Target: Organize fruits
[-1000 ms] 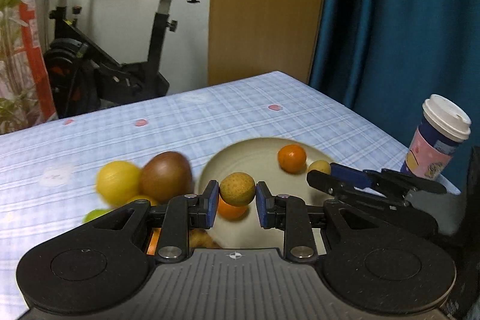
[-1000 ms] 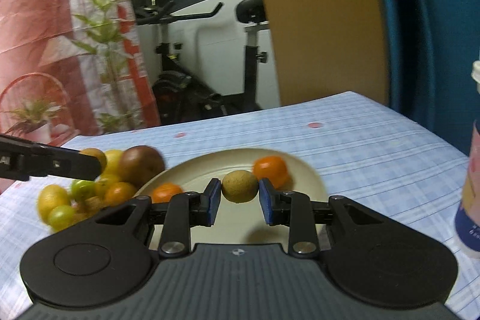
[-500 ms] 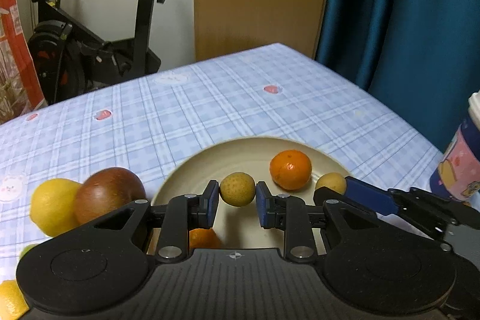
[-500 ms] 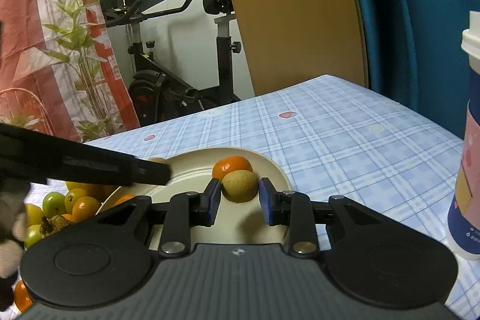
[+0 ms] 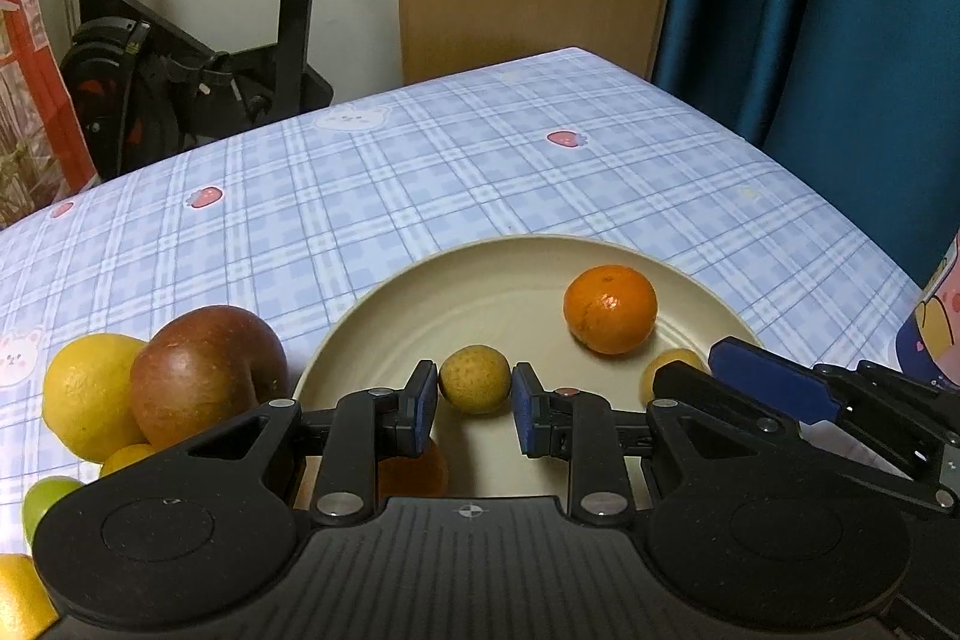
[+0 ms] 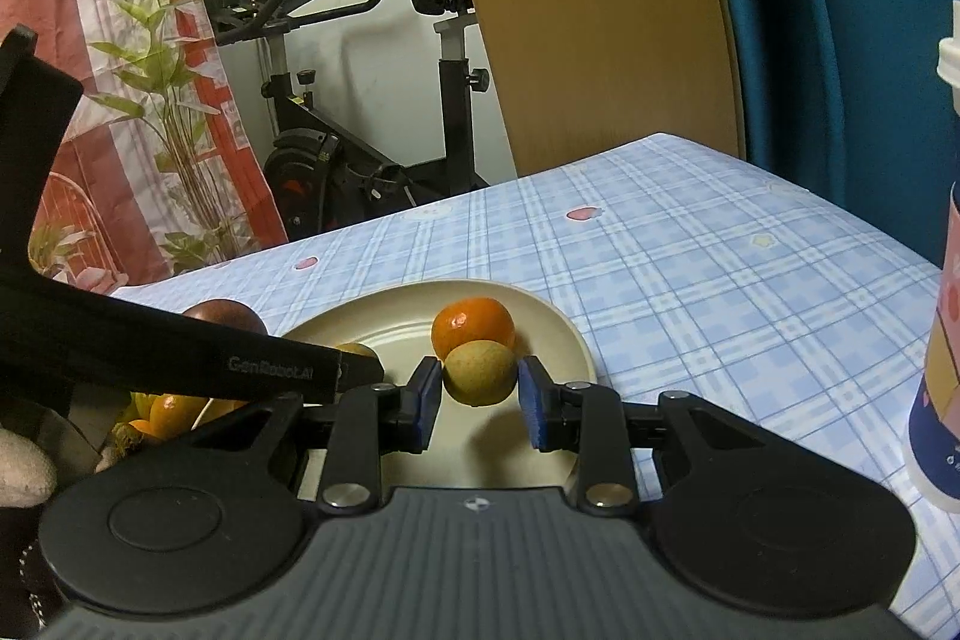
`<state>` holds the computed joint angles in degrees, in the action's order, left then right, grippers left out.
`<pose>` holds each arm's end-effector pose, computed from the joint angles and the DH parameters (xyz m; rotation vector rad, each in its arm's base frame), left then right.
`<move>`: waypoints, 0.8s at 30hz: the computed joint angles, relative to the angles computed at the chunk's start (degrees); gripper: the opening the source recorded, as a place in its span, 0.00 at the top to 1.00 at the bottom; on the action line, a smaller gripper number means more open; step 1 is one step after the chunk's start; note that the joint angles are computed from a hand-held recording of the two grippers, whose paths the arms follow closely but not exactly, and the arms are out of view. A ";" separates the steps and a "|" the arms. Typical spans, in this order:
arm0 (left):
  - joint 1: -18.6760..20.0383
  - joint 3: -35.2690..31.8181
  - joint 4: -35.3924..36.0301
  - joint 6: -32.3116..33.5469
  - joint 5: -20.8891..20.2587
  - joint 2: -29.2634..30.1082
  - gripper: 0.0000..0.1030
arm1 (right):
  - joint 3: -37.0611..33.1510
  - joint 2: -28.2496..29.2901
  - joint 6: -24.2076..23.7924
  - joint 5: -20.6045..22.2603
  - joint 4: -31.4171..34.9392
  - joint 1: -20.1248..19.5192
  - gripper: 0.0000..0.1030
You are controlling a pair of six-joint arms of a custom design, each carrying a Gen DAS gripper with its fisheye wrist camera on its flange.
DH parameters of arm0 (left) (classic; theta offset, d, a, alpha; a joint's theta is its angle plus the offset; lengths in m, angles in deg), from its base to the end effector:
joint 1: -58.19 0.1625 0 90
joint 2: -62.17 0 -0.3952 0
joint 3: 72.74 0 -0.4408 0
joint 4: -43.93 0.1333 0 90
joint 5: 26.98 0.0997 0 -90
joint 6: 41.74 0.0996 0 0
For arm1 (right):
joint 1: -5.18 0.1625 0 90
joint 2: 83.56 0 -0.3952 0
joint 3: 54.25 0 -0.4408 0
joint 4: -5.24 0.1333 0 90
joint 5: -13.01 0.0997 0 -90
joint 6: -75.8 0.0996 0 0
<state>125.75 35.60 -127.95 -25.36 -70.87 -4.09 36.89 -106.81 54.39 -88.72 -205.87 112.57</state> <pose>-0.0422 -0.6394 0.2396 0.4189 2.2272 -0.8601 0.3072 -0.6026 -0.0684 0.7427 -2.5146 1.3016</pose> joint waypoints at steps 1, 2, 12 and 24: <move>-0.03 -0.01 0.06 0.11 -0.01 -0.12 0.71 | -0.01 -0.02 0.10 0.04 0.05 -0.03 0.69; -0.02 -0.02 0.19 0.07 -0.13 -0.30 0.67 | -0.03 -0.01 0.16 -0.11 0.02 -0.01 0.69; -2.36 4.51 -2.99 0.01 -0.58 -5.19 0.59 | 0.98 -0.13 -0.56 2.05 -2.54 -0.37 0.68; -5.42 15.18 -6.39 -2.95 5.03 -20.39 0.54 | 3.16 -0.45 -2.63 4.16 -5.84 -0.08 0.68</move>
